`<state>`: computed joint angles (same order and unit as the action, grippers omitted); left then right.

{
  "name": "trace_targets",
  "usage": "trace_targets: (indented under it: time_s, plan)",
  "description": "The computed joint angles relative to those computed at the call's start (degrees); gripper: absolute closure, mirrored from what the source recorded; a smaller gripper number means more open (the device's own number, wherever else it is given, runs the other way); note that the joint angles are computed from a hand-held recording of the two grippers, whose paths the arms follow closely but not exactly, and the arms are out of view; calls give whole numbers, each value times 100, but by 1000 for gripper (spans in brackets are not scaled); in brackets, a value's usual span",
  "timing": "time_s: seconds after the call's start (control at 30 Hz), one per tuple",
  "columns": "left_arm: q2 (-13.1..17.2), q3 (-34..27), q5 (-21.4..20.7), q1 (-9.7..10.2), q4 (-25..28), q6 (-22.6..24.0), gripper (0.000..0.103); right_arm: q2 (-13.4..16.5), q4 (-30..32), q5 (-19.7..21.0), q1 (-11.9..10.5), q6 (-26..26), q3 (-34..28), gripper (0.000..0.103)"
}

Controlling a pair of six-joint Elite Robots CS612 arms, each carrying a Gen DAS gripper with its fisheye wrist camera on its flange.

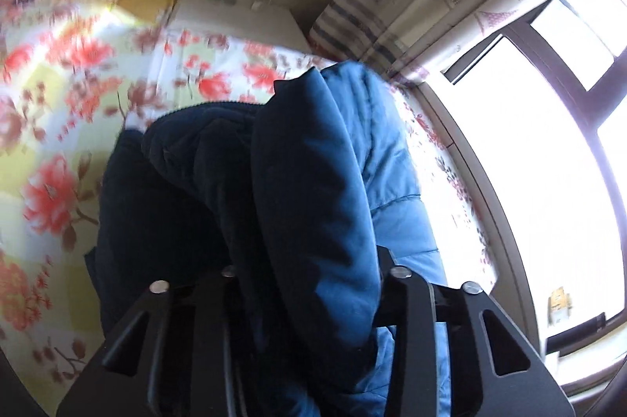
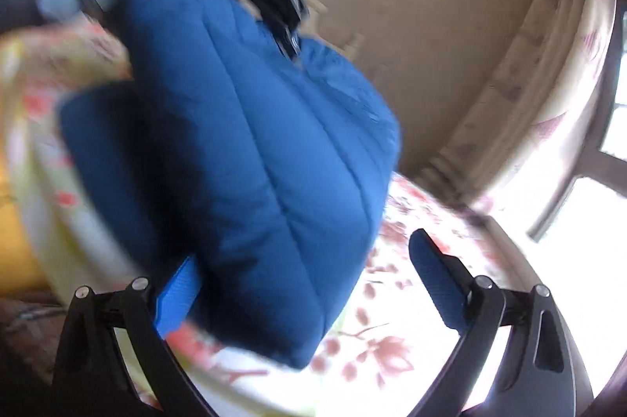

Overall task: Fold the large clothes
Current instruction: 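Fold the jacket over with the right gripper while the left gripper grasps the other edge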

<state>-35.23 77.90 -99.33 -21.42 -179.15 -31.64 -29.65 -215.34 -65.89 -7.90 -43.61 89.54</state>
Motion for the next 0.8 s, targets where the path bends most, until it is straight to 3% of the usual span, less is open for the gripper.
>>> trace_targets:
  time_s: [0.13, 0.23, 0.33, 0.37, 0.43, 0.47, 0.53, 0.6, 0.63, 0.7, 0.77, 0.8]
  plan:
    - [-309, 360, 358, -151, -551, 410, 80, -19, 130, -378, 153, -369, -22, 6]
    - [-430, 682, 360, -65, -1112, 480, 81, -28, 210, -381, 151, -430, -24, 6]
    - [-142, 693, 72, 261, -1192, -80, 80, -88, 571, -230, 107, -193, -2, 6]
    - [84, 612, -240, 388, -1227, -482, 80, -71, 653, -227, 112, -121, -59, 6]
    - [330, 546, -672, 502, -1856, -933, 80, -86, 742, -220, 107, -152, -73, 6]
    - [285, 620, -585, 479, -1970, -930, 80, -102, 762, -229, 111, -160, -66, 6]
    - [53, 799, -154, 335, -1959, -495, 80, -114, 848, -227, 101, -153, -85, 6]
    - [-59, 873, 3, 257, -2050, -191, 80, -165, 985, -149, 76, -53, -53, 6]
    - [-85, 884, 142, 235, -1953, -103, 80, -195, 1103, -64, 59, 8, -32, 6]
    - [133, 701, 46, 316, -1700, -399, 77, -295, 1751, 249, -11, 9, -81, 7]
    - [392, 624, -164, 418, -2078, -679, 70, -511, 2724, 1021, -176, -447, -40, 27]
    - [454, 642, -269, 461, -2289, -830, 67, -619, 3063, 1347, -256, -779, 29, 27]
